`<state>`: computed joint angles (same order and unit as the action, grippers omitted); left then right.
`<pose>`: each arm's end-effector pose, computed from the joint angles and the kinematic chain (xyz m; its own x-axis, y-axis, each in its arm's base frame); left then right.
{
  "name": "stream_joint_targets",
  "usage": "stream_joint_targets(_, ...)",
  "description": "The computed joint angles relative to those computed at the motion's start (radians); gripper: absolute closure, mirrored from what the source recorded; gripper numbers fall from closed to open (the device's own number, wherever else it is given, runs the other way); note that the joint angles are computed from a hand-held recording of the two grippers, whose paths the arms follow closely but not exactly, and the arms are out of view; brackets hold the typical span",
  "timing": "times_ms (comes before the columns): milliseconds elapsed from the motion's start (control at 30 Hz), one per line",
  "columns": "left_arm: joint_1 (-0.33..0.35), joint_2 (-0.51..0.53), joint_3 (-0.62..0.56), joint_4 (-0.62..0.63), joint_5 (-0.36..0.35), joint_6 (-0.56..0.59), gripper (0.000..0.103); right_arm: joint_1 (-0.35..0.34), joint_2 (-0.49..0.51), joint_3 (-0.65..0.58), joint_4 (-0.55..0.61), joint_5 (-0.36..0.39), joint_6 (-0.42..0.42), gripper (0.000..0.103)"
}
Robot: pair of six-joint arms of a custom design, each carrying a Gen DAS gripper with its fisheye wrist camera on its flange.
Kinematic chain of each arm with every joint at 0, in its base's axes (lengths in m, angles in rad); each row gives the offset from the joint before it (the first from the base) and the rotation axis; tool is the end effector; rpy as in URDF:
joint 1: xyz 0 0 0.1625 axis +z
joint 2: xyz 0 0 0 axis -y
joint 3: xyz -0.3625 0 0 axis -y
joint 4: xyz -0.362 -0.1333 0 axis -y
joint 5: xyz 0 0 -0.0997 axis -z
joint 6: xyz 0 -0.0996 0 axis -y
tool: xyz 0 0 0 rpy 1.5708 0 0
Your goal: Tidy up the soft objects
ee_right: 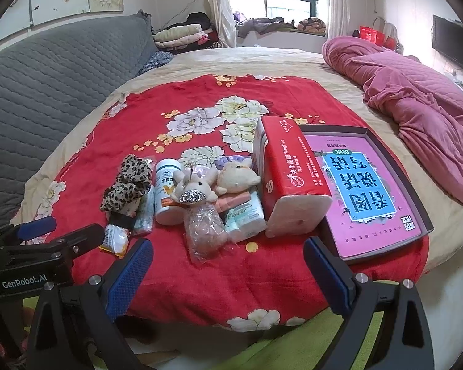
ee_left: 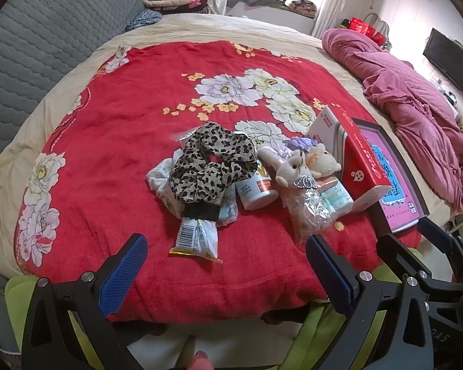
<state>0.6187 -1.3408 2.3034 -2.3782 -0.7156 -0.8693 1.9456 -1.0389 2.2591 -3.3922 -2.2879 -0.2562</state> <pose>-0.1869 -0.3890 0.1384 -0.7990 -0.0491 -0.5993 0.3013 0.8297 -0.4698 0.2216 -0.3780 0.1294 -0.7336 -0.1267 0.6676 -0.5043 0.7601 -0.4098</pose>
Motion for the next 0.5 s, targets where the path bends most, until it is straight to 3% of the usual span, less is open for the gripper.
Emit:
stream_joint_targets(233, 0.008, -0.009, 0.003, 0.0, 0.002, 0.002, 0.0, -0.004, -0.004, 0.001, 0.011, 0.007, -0.001, 0.005)
stream_joint_targets(500, 0.085, -0.004, -0.008, -0.059, -0.026, 0.051, 0.0, -0.012, 0.022, -0.017, 0.018, 0.015, -0.005, 0.005)
